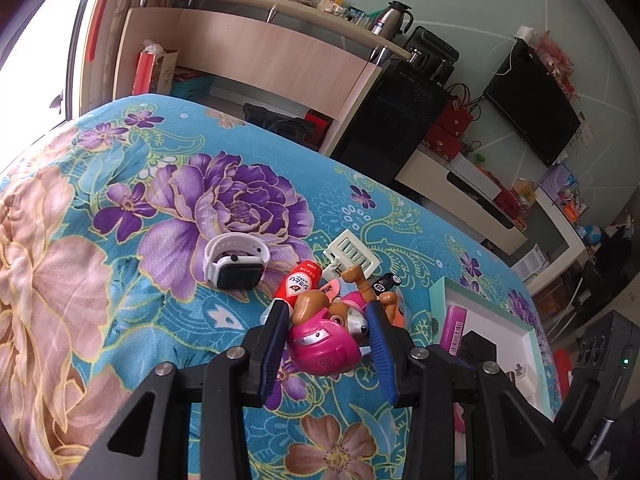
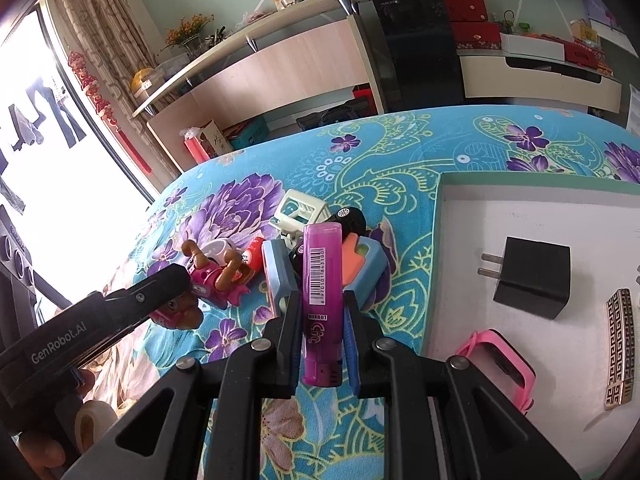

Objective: Organize rigid objects

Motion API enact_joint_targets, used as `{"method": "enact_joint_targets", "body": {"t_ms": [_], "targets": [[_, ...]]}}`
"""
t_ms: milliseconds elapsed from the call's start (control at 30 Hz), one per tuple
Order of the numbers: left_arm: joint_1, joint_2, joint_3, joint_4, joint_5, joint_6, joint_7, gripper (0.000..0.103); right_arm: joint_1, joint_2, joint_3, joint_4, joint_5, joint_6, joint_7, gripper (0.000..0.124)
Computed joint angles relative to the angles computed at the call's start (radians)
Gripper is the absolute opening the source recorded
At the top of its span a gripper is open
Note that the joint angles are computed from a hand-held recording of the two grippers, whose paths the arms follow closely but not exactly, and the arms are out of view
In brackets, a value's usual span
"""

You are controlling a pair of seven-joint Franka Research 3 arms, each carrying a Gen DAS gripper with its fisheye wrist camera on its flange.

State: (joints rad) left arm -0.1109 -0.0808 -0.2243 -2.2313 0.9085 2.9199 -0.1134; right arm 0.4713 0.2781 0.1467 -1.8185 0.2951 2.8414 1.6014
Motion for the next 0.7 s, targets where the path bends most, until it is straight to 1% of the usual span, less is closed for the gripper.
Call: {"method": "enact_joint_targets", "body": {"t_ms": [100, 200, 367, 467, 567, 700], "targets": [[0.008, 0.004, -0.006, 0.013, 0.072, 0.021, -0.063, 0.042, 0.002, -0.009, -0.013, -0.007, -0.012, 0.005, 0.019, 0.019], [0.011, 0.015, -0.01, 0.037, 0.169, 0.042, -0.147, 0.042, 0.012, -0.023, -0.041, -0.022, -0.058, 0.015, 0.066, 0.019], [-0.012, 0.043, -0.007, 0.088, 0.282, 0.041, -0.232, 0.042, 0.006, -0.054, -0.071, -0.053, -0.121, 0.034, 0.136, 0.019], [-0.033, 0.069, 0.0, 0.12, 0.312, 0.05, -0.251, 0.042, -0.007, -0.07, -0.085, -0.069, -0.153, 0.032, 0.177, 0.019], [-0.061, 0.101, 0.006, 0.156, 0.318, 0.05, -0.234, 0.042, -0.017, -0.087, -0.103, -0.085, -0.199, 0.028, 0.232, 0.019], [-0.099, 0.143, 0.016, 0.2, 0.288, 0.055, -0.172, 0.042, -0.042, -0.107, -0.105, -0.106, -0.228, 0.021, 0.272, 0.019]]}}
